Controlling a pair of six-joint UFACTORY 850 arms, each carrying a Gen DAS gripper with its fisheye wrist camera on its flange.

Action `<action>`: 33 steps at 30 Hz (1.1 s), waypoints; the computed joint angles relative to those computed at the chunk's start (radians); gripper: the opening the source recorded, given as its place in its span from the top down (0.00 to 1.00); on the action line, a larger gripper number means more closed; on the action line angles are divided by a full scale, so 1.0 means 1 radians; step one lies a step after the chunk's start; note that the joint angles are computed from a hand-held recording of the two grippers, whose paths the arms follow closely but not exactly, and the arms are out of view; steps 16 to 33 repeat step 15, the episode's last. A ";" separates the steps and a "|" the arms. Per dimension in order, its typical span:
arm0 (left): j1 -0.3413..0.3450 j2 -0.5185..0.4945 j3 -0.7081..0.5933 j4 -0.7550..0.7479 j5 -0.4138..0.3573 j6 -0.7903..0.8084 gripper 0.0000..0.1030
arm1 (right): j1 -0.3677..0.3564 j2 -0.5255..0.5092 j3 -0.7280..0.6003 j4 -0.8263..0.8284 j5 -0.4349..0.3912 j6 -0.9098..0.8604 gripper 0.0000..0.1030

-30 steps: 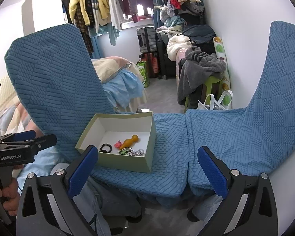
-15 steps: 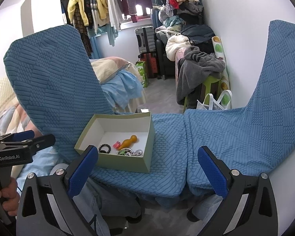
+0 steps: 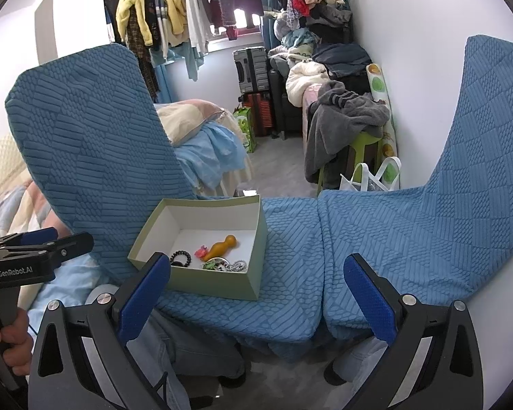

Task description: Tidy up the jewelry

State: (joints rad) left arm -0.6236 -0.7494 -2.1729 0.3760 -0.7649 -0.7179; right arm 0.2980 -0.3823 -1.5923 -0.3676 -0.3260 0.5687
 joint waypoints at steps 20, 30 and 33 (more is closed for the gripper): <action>-0.006 0.002 0.006 0.010 0.004 -0.016 0.01 | 0.000 0.002 0.004 -0.010 0.001 0.012 0.01; -0.006 0.002 0.006 0.010 0.004 -0.016 0.01 | 0.000 0.002 0.004 -0.010 0.001 0.012 0.01; -0.006 0.002 0.006 0.010 0.004 -0.016 0.01 | 0.000 0.002 0.004 -0.010 0.001 0.012 0.01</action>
